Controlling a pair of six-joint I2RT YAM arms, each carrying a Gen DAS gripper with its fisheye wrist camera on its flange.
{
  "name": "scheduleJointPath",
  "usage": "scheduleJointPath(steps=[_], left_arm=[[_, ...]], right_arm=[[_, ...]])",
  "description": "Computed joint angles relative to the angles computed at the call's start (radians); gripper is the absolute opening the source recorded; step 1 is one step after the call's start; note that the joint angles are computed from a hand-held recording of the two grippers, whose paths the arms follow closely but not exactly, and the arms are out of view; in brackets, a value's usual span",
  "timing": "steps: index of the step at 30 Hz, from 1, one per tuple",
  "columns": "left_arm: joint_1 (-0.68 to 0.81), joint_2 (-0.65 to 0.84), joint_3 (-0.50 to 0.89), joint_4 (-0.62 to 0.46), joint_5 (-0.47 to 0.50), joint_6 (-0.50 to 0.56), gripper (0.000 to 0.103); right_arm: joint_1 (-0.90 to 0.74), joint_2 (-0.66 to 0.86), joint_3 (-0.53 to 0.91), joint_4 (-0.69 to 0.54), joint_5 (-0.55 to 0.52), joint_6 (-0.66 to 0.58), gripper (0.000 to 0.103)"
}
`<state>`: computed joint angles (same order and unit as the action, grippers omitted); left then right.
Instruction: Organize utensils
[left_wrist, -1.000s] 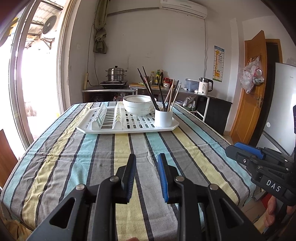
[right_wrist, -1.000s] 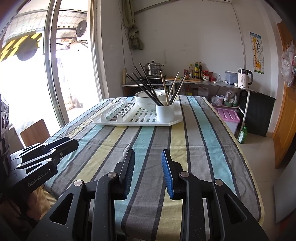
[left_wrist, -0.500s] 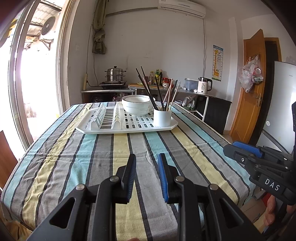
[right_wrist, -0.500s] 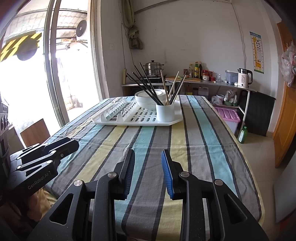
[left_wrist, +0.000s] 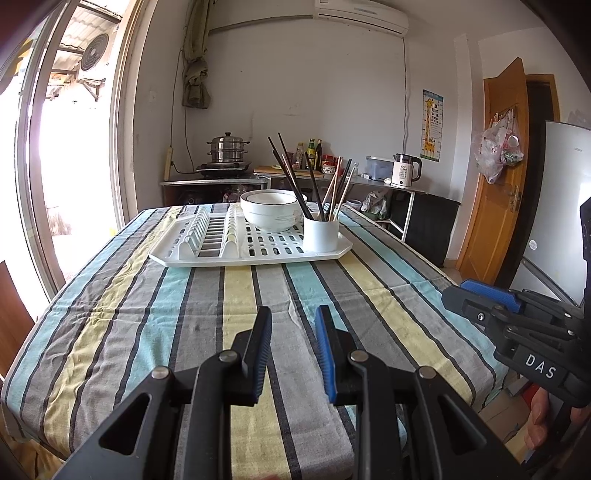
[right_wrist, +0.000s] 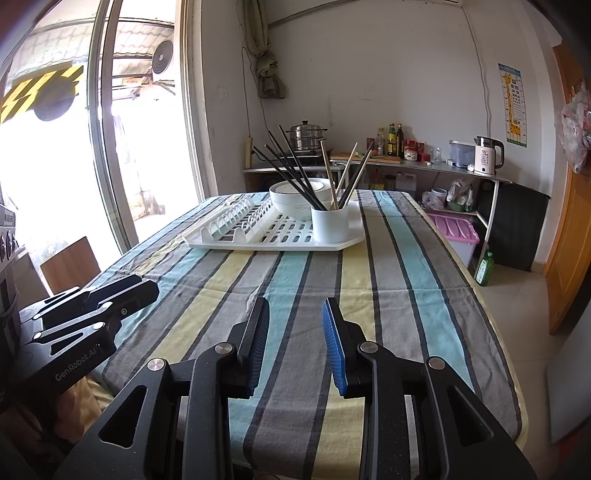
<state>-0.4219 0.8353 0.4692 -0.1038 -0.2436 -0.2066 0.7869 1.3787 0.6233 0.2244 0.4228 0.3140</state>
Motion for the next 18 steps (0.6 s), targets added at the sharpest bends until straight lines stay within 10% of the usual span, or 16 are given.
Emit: scheduleJointPath(steps=[18], left_arm=[[-0.002,0.003,-0.004,0.001,-0.007,-0.006,0.026]], right_arm=[[0.012,0.012,0.01,-0.006,0.007,0.007,0.031]])
